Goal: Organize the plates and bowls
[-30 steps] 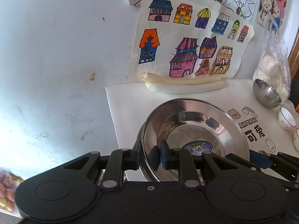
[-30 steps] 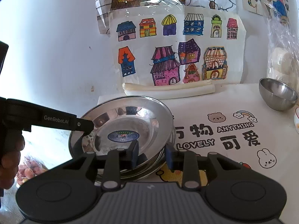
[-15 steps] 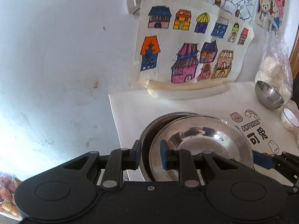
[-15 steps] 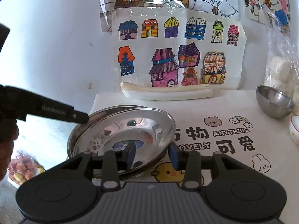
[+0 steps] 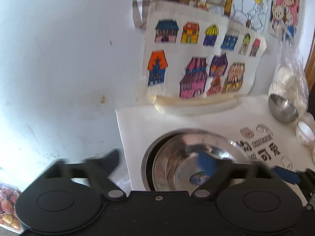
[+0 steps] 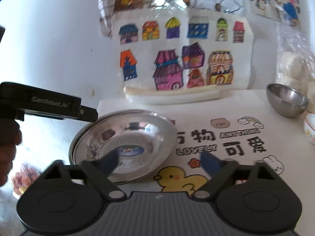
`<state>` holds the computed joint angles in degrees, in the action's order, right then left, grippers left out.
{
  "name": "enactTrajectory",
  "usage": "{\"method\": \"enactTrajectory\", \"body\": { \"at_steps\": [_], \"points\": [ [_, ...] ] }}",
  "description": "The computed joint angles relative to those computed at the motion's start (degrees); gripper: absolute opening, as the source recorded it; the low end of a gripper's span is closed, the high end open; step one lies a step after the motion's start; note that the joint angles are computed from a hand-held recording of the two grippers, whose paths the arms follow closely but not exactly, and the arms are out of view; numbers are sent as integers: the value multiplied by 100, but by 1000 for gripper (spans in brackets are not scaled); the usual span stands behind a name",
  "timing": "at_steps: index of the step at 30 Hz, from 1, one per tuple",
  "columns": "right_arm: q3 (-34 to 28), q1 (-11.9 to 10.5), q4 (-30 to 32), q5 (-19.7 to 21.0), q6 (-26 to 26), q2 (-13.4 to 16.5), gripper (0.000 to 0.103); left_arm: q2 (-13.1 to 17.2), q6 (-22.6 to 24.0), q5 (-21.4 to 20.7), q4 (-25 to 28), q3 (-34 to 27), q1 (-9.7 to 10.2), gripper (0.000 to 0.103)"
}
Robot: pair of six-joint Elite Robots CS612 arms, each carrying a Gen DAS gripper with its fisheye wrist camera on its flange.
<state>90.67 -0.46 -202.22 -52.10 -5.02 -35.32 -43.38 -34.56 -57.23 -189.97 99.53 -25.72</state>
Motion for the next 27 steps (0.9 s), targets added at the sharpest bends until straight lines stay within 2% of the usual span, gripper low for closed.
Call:
{"method": "enactTrajectory", "body": {
  "at_steps": [2, 4, 8, 14, 18, 22, 25, 27],
  "points": [
    [-5, -76, -89, 104, 92, 18, 103, 21, 61, 84, -126, -52, -48, 102],
    [-16, -162, -136, 136, 149, 28, 103, 53, 159, 40, -163, -177, -82, 102],
    [-141, -460, -84, 295, 82, 44, 103, 143, 327, -117, 190, -602, -150, 102],
    [-562, -834, -62, -323, 55, 142, 103, 509, 609, -516, 828, -1566, -236, 102],
    [-1091, -1005, 147, -578, 274, 411, 103, 886, 875, -575, 1133, -2322, -304, 102],
    [-1764, -1091, 580, -710, 535, 749, 103, 1297, 1164, -312, 1234, -2993, -397, 102],
    [-2244, -1144, 1094, -700, 852, 973, 103, 1523, 1348, -89, 1413, -3348, -452, 102],
    [-2418, -1187, 1251, -508, 978, 1079, 103, 1526, 1444, -168, 1375, -3282, -449, 102]
  ]
}}
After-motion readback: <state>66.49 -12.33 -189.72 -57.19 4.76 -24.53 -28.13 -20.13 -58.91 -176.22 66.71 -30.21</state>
